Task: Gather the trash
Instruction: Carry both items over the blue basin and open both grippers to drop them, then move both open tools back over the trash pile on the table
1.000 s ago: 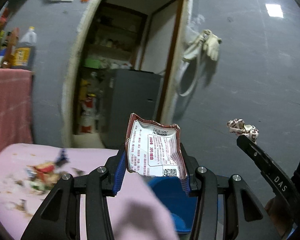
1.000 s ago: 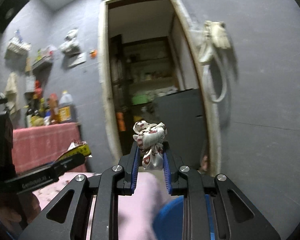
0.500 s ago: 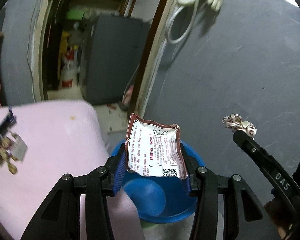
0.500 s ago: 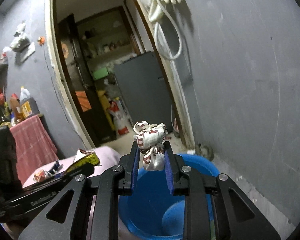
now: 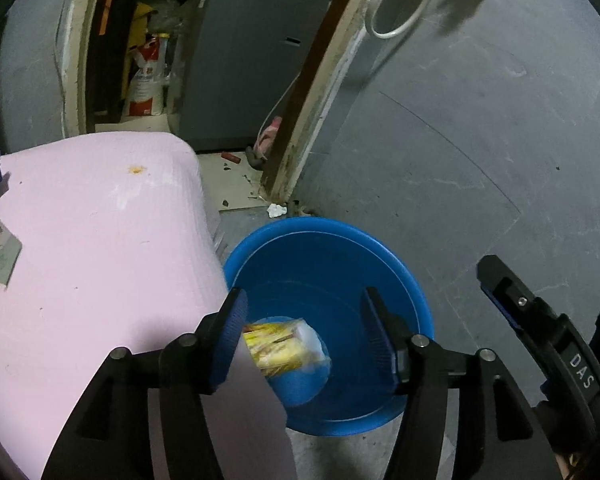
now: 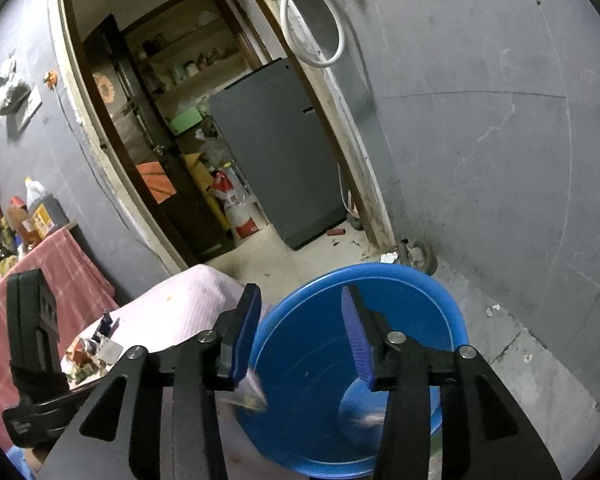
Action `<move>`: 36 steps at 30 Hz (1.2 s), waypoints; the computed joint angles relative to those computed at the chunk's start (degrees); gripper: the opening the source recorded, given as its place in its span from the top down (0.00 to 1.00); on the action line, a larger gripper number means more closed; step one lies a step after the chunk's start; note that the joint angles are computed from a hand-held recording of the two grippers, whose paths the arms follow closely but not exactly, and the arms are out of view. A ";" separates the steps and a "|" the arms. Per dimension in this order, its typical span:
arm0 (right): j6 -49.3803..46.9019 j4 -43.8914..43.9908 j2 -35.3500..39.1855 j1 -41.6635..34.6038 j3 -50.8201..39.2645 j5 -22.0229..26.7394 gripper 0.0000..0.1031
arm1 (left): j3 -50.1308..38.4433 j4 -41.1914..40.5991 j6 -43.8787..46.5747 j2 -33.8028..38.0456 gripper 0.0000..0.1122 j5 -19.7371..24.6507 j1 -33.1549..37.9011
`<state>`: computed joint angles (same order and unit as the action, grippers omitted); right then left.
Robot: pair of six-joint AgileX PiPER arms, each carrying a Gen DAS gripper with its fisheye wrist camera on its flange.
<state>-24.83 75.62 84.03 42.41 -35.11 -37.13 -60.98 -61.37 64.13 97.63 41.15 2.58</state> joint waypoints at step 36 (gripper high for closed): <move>-13.08 -8.77 13.82 23.71 -20.22 -28.90 0.00 | 10.89 -27.42 36.54 -19.76 0.10 15.45 48.16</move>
